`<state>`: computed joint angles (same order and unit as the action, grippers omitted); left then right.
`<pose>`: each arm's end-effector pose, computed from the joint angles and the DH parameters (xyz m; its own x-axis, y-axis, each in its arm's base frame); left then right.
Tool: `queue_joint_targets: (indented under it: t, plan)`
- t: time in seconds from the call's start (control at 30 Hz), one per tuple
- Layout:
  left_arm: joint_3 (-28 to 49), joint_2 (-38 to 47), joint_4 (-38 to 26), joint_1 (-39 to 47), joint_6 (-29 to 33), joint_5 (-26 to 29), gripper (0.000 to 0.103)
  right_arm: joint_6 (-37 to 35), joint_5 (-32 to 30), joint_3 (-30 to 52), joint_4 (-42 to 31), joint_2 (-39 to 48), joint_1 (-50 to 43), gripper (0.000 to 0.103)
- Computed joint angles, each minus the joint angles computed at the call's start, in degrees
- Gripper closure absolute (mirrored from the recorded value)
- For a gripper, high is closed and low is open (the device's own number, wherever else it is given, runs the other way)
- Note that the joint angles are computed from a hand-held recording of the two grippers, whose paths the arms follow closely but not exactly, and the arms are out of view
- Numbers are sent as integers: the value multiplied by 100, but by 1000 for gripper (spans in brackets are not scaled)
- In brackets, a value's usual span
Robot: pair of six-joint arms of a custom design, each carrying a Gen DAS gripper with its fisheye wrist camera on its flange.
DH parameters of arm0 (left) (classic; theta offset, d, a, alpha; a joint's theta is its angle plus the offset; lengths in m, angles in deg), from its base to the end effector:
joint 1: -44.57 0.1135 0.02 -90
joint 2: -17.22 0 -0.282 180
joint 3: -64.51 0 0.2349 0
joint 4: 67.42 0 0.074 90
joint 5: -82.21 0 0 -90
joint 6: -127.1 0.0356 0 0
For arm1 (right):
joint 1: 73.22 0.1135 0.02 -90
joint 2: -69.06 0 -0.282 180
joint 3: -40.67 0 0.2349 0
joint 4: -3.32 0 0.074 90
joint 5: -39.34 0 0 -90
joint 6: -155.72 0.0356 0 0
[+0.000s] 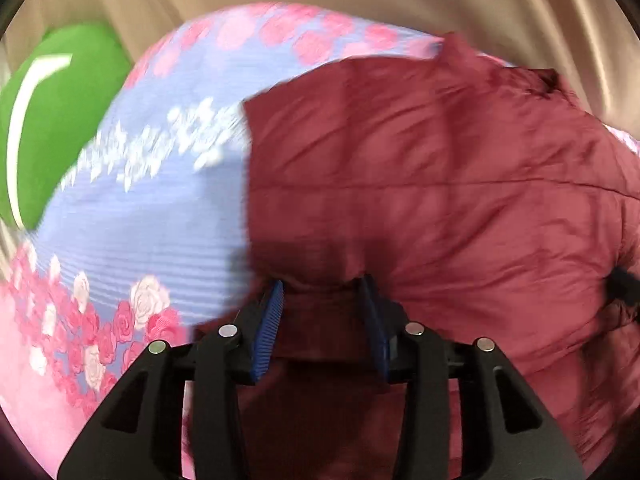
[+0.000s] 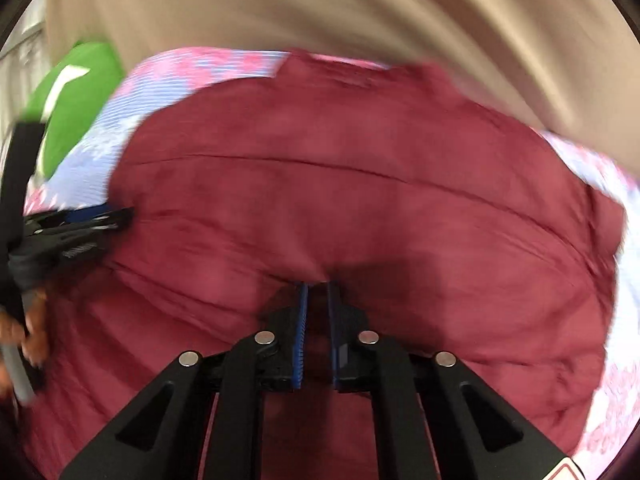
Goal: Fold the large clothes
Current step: 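Release the jacket with both grippers and smooth the folded sides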
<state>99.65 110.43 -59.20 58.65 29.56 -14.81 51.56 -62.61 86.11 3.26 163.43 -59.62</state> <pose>0.2225 0.0603 0.1121 -0.6933 -0.3081 -0.6515 -0.4124 0.9110 0.0080 0.2580 0.0700 0.1355 -0.6226 -0.3968 -0.6745 -0.5305 0.8476 -0.0090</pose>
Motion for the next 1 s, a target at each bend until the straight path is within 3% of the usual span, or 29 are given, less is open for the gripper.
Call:
queue_joint_targets:
  t: [0.13,0.23,0.3,0.33,0.4,0.43,0.47,0.57,0.67,0.7,0.77,0.87,1.0]
  plan:
    - [-591,-186,536,943,843,1022,74,-627,-603,354,-241,505,-2085,103]
    - [-708,-884,1,1167,891,1149,74,-701,-734,481,-467,340,-3070,103]
    - [-613,-1694,-598,1109,744,1318,74,-695,-1016,323,-638,-315,-3145,90]
    - [-494,-1954,-837,995,636,1320,72,-638,-1153,257,-768,-721,-3022,90]
    - [-5,-2119,-1244,524,322,1095,54,-424,-1278,287,-1107,-1470,-2407,87]
    - [205,-2005,-1287,337,187,967,51,-276,-1234,365,-1201,-1609,-2061,84]
    - [484,-1751,-1329,159,36,857,49,-33,-1028,561,-1248,-1568,-1545,79]
    - [1074,-882,-1273,-68,-235,592,45,398,-251,1156,-1139,-733,-556,78]
    - [1658,493,-1079,151,-242,582,42,510,473,1558,-921,254,-296,80]
    - [1676,759,-828,367,-226,821,40,491,496,1725,-871,602,-472,86]
    - [1607,834,-610,659,-259,1120,40,607,-155,1717,-824,644,-1102,91]
    - [1336,286,-716,1171,-210,1580,41,577,-710,1252,-696,-55,-1953,77]
    - [636,-1245,-1063,1292,213,2157,40,-422,-1426,693,-967,-913,-3182,70]
